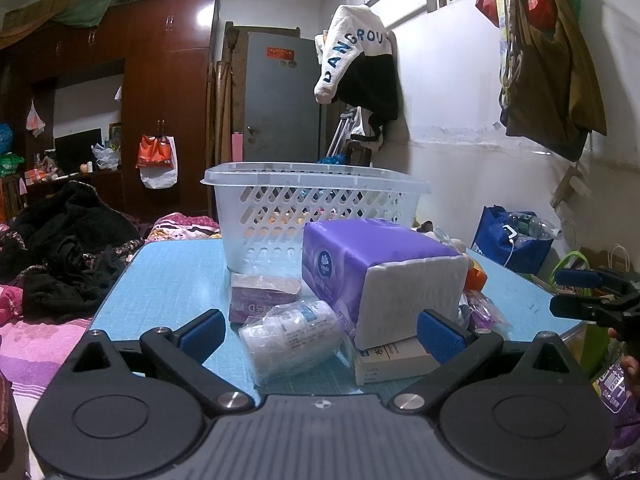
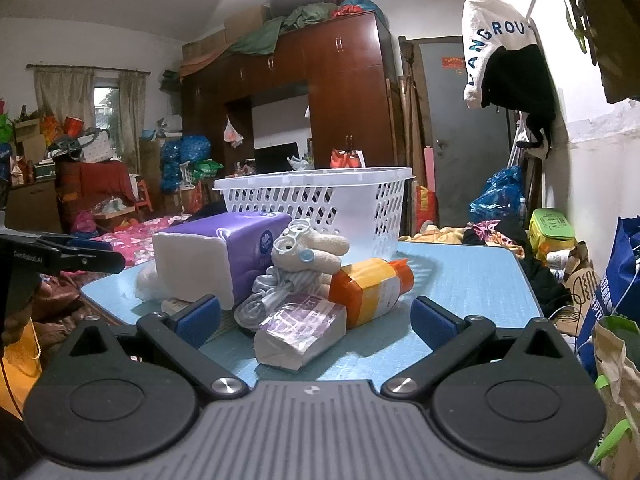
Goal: Organize objects
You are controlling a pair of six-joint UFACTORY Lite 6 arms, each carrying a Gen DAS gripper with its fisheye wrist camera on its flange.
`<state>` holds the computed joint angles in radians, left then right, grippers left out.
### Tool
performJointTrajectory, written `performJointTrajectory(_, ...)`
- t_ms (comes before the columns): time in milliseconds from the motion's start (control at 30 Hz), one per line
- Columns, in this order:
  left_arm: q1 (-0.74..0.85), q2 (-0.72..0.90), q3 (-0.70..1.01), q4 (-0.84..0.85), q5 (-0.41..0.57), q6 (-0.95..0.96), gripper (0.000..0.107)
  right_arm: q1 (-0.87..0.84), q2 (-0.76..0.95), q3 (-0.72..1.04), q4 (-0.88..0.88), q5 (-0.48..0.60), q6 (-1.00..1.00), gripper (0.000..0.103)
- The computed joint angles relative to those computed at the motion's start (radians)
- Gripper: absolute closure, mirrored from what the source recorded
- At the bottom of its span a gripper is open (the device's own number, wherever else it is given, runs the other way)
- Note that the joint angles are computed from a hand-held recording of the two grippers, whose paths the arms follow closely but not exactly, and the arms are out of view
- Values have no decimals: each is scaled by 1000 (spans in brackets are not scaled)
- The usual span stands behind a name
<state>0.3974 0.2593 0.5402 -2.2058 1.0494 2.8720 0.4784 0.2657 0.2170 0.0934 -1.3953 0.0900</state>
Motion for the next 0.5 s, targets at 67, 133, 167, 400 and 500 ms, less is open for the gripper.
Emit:
performJointTrajectory(67,0,0,0,0,-1,0,4,1,1,0,1,-1,0,0)
performJointTrajectory(133,0,0,0,0,-1,0,4,1,3,0,-2,-1,2,0)
performJointTrajectory(167,0,0,0,0,-1,0,4,1,4,0,-2,-2,2,0)
performJointTrajectory(400,0,0,1,2,-1,-1,4,-5,7,-2,-5,-9,-1,0)
performJointTrajectory(500,-1,2,1,0,0,1,4,-9,6,-2,-8,-8,-1,0)
